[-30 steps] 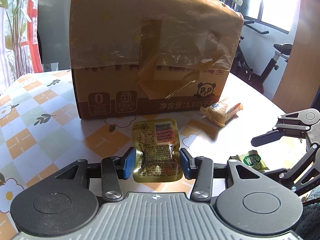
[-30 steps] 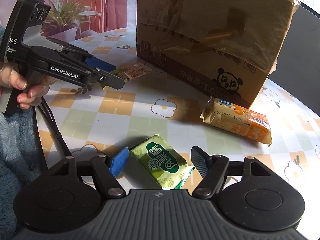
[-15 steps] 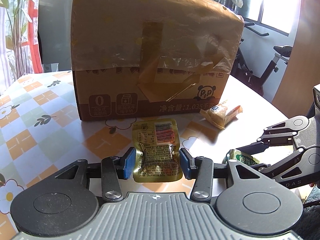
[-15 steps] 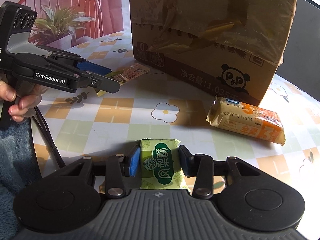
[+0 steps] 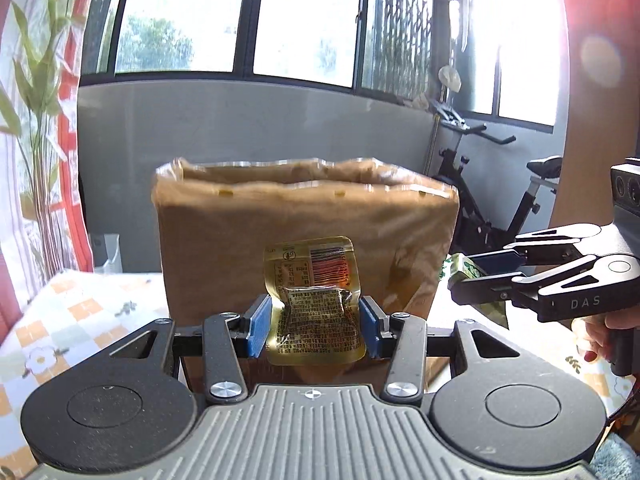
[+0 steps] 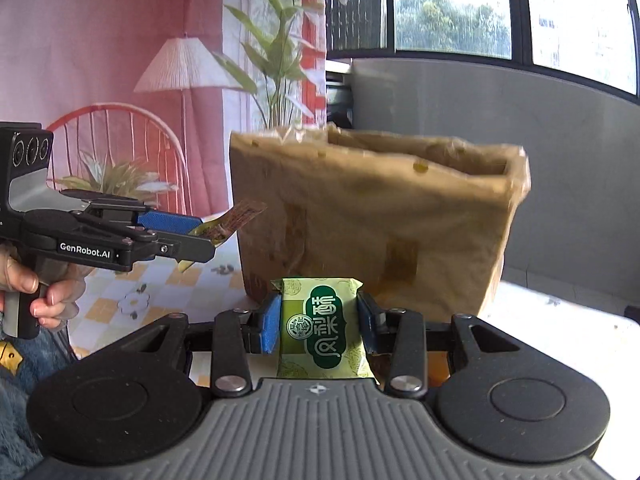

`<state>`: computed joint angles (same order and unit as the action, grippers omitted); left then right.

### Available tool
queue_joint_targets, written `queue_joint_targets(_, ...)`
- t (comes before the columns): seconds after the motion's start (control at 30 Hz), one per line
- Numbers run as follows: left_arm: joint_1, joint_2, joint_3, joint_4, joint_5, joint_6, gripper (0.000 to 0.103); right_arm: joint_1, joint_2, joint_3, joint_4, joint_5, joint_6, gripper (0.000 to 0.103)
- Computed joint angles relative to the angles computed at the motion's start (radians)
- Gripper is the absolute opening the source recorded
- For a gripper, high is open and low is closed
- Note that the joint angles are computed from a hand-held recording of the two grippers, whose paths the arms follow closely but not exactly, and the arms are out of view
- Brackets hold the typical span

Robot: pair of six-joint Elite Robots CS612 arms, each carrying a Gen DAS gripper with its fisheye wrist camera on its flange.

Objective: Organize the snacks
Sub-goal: 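Carry both packs over the box and open both tools to drop them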

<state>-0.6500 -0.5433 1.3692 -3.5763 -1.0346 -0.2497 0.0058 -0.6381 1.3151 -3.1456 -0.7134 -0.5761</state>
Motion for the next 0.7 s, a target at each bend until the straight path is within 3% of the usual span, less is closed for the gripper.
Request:
queue_joint_targets(0.1, 0.006, -0.001, -0.037, -0.065, 0.020, 0.088, 0.050, 0.003, 0.017, -0.047, -0.054, 0.029, 0.061, 0.042)
queue_joint_targets(0.2, 0.021, 0.008, -0.095, -0.083, 0.027, 0.128, 0.051, 0.013, 0.061, -0.146, -0.131, 0.039, 0.195, 0.042)
queue_joint_targets(0.3, 0.041, 0.024, -0.168, -0.030, 0.030, 0.096, 0.051, 0.034, 0.106, -0.244, -0.171, -0.045, 0.291, 0.042)
queue_joint_targets(0.33, 0.048, 0.034, -0.195, -0.004, 0.035, 0.091, 0.051, 0.052, 0.130, -0.299, -0.142, -0.126, 0.316, 0.042)
queue_joint_targets(0.4, 0.059, 0.050, -0.246, 0.069, 0.046, 0.072, 0.051, 0.067, 0.143, -0.333, -0.087, -0.216, 0.321, 0.042)
queue_joint_targets(0.5, 0.073, 0.074, -0.308, 0.168, 0.066, 0.036, 0.052, 0.077, 0.158, -0.368, -0.026, -0.261, 0.325, 0.043)
queue_joint_targets(0.57, 0.076, 0.086, -0.335, 0.209, 0.073, 0.025, 0.058, 0.083, 0.166, -0.386, 0.020, -0.295, 0.312, 0.045)
queue_joint_targets(0.67, 0.078, 0.085, -0.338, 0.248, 0.077, 0.008, 0.061, 0.083, 0.169, -0.382, 0.002, -0.317, 0.310, 0.072)
queue_joint_targets(0.7, 0.080, 0.081, -0.328, 0.248, 0.074, 0.003, 0.063, 0.083, 0.169, -0.382, 0.002, -0.317, 0.310, 0.074)
